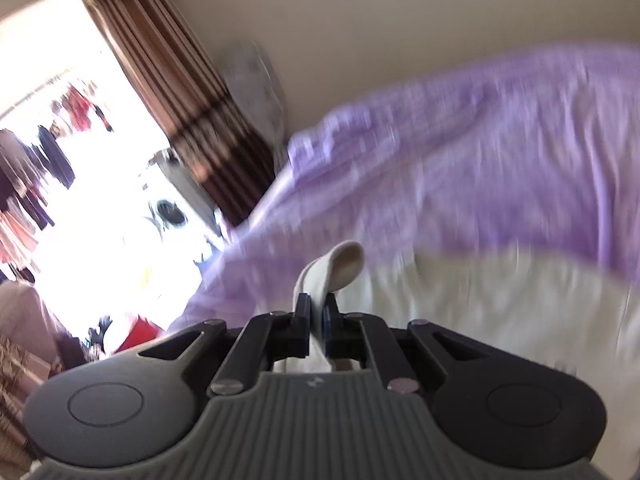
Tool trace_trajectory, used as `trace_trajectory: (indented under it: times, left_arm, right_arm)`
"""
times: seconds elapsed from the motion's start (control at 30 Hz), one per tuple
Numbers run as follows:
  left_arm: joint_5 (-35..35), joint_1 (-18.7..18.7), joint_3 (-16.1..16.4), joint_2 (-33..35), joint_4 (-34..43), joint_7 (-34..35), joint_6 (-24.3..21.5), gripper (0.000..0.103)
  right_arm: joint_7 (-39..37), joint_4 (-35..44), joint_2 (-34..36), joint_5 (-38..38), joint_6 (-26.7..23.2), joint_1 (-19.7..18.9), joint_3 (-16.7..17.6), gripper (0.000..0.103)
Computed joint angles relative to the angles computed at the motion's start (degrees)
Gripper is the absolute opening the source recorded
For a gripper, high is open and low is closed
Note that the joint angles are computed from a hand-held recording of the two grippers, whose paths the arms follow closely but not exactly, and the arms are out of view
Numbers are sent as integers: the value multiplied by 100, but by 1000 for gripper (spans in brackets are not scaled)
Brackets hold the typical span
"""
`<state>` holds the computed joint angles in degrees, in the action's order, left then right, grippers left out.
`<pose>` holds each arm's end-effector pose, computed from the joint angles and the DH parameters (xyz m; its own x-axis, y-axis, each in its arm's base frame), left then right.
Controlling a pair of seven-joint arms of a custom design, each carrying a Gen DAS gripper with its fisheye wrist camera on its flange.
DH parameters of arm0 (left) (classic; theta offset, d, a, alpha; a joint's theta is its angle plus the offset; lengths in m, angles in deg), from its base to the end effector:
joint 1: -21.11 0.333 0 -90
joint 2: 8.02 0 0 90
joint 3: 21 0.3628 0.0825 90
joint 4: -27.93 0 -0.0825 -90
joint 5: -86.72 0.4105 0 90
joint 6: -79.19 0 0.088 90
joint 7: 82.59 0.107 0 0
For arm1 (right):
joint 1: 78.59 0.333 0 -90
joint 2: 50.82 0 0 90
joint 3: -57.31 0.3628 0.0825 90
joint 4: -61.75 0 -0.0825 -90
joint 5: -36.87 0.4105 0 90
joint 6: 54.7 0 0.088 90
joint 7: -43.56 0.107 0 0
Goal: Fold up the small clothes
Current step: 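Grasp the other sleeve cuff with the right gripper and fold it across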
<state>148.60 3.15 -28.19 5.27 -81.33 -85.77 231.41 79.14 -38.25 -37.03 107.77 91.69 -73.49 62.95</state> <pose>0.6033 -0.3042 0.4558 0.2665 -0.9497 0.1646 -0.6230 -0.3000 -0.7224 0.6946 0.1116 0.5246 0.4257 -0.7536 -0.5009 -0.6948 0.0824 -0.7145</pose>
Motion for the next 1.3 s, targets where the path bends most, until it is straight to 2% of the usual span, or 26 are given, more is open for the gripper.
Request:
trace_trajectory:
  times: [0.1, 0.3, 0.4, 0.47, 0.53, 0.57, 0.6, 0.67, 0.7, 0.77, 0.8, 0.83, 0.87, 0.9, 0.97, 1.03, 1.07, 1.17, 1.27, 1.3]
  left_arm:
    - [-299, 61, -45, 202, 178, 359, 146, 39]
    - [-1554, 278, -100, 751, 374, 1175, 1072, 40]
    - [-2221, 382, -164, 1031, 417, 1456, 1507, 42]
    - [-2610, 439, -232, 1188, 438, 1670, 1720, 42]
    - [-2866, 415, -239, 1335, 536, 1872, 1752, 50]
    - [-2876, 273, -100, 1404, 635, 1859, 1680, 51]
    - [-2890, 131, 40, 1461, 725, 1839, 1597, 52]
    - [-3105, 56, 80, 1611, 928, 2003, 1435, 52]
    - [-3168, 1, 130, 1672, 1001, 2039, 1410, 50]
    - [-3053, -251, 401, 1718, 1084, 1977, 1400, 22]
    - [-2959, -332, 491, 1715, 1084, 1978, 1460, 3]
    - [-2914, -438, 637, 1692, 1032, 1944, 1637, 2]
    - [-2595, -710, 982, 1616, 964, 1569, 1732, 2]
    - [-2390, -855, 1188, 1549, 900, 1356, 1852, 2]
    - [-2216, -866, 1310, 1418, 719, 1126, 2169, 2]
    - [-2201, -747, 1203, 1379, 717, 1261, 2052, 2]
    - [-2310, -583, 1020, 1401, 724, 1419, 1986, 2]
    - [-2654, -307, 652, 1564, 893, 1782, 1693, 2]
    - [-3010, -73, 377, 1595, 831, 2089, 1662, 5]
    - [-3064, -91, 409, 1540, 757, 2072, 1678, 10]
  right_arm:
    - [-68, 180, -26, 23, 262, -43, -64, 1]
    - [1276, 168, 427, -1197, 596, -200, -374, 1]
    - [1924, 203, 820, -1669, 412, -385, -414, 1]
    - [2072, 207, 1020, -1755, 397, -534, -329, 1]
    - [2114, 217, 1174, -1790, 485, -647, -232, 1]
    - [2156, 239, 1232, -1805, 486, -703, -194, 1]
    - [2148, 249, 1292, -1798, 502, -761, -150, 1]
    - [2149, 266, 1356, -1833, 549, -821, -85, 1]
    - [2141, 242, 1340, -1845, 557, -849, -56, 1]
    - [2133, 197, 1306, -1892, 567, -874, -32, 1]
    - [2178, 196, 1298, -1956, 581, -854, -44, 1]
    - [2211, 195, 1293, -2005, 581, -851, -52, 1]
    - [2224, 202, 1292, -2016, 569, -864, -41, 1]
    - [2201, 211, 1292, -1995, 546, -892, -13, 1]
    - [1908, 232, 1263, -1648, 446, -1078, 167, 1]
    - [1490, 260, 1230, -1067, 246, -1296, 326, 1]
    - [1546, 280, 1246, -1129, 294, -1208, 225, 1]
    - [2521, 383, 1450, -2315, 551, -666, -324, 1]
    - [3091, 444, 1692, -2920, 645, -562, -441, 8]
    - [3217, 439, 1727, -3021, 668, -573, -430, 10]
